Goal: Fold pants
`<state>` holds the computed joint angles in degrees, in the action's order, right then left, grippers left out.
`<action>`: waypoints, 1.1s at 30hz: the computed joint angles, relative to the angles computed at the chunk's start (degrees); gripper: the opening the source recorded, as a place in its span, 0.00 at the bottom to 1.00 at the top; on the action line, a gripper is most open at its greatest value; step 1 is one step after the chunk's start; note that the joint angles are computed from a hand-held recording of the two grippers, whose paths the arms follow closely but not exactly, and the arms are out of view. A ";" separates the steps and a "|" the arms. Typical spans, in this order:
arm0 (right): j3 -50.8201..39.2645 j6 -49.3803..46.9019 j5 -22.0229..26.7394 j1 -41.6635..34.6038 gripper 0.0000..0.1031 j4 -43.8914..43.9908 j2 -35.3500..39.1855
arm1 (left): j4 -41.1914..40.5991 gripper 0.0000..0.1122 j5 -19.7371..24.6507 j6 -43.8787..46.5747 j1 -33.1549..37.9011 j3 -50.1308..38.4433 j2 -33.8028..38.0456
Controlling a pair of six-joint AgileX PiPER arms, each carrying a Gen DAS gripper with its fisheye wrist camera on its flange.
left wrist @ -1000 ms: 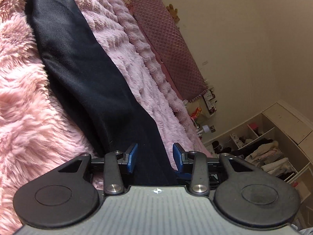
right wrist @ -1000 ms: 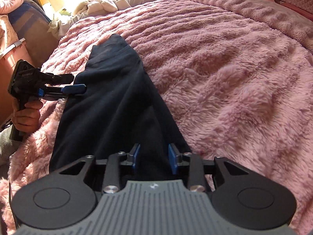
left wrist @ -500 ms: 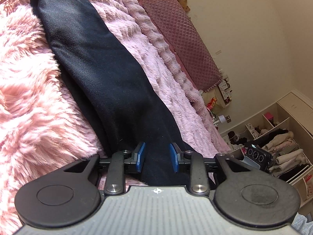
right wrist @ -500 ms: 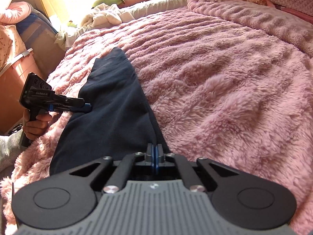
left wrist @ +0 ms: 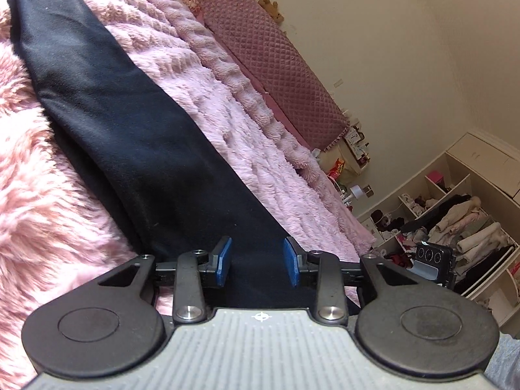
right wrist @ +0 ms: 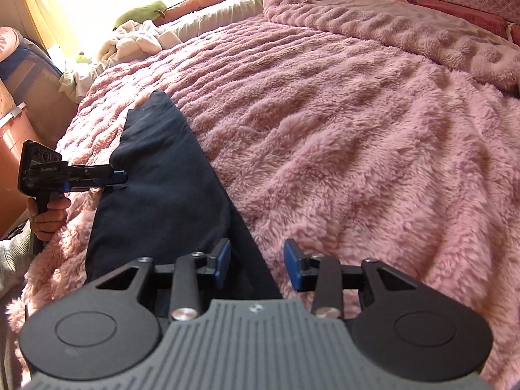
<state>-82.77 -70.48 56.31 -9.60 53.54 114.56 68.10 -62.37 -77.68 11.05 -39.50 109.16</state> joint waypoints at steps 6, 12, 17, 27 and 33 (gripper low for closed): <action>8.93 -4.15 4.69 -6.75 0.33 -4.85 -6.68 | -1.45 0.34 4.95 2.79 -8.57 1.54 -2.22; 12.39 -8.02 3.00 -9.90 0.28 -6.80 -7.70 | -2.01 0.34 6.01 4.68 -9.87 1.07 -0.69; 9.96 -7.65 4.52 -11.62 0.23 -6.70 -5.49 | -1.11 0.34 5.24 3.42 -9.24 0.23 0.43; 6.57 -7.84 5.92 -11.47 0.38 -7.75 -3.31 | -2.00 0.34 6.00 3.74 -9.82 0.07 0.71; 8.99 -12.35 7.80 -13.43 0.51 -4.65 -6.70 | -1.68 0.34 6.26 3.43 -9.84 0.05 0.43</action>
<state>-73.78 -82.83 64.11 -23.03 48.89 107.86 66.41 -56.11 -74.25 1.21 -39.46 109.59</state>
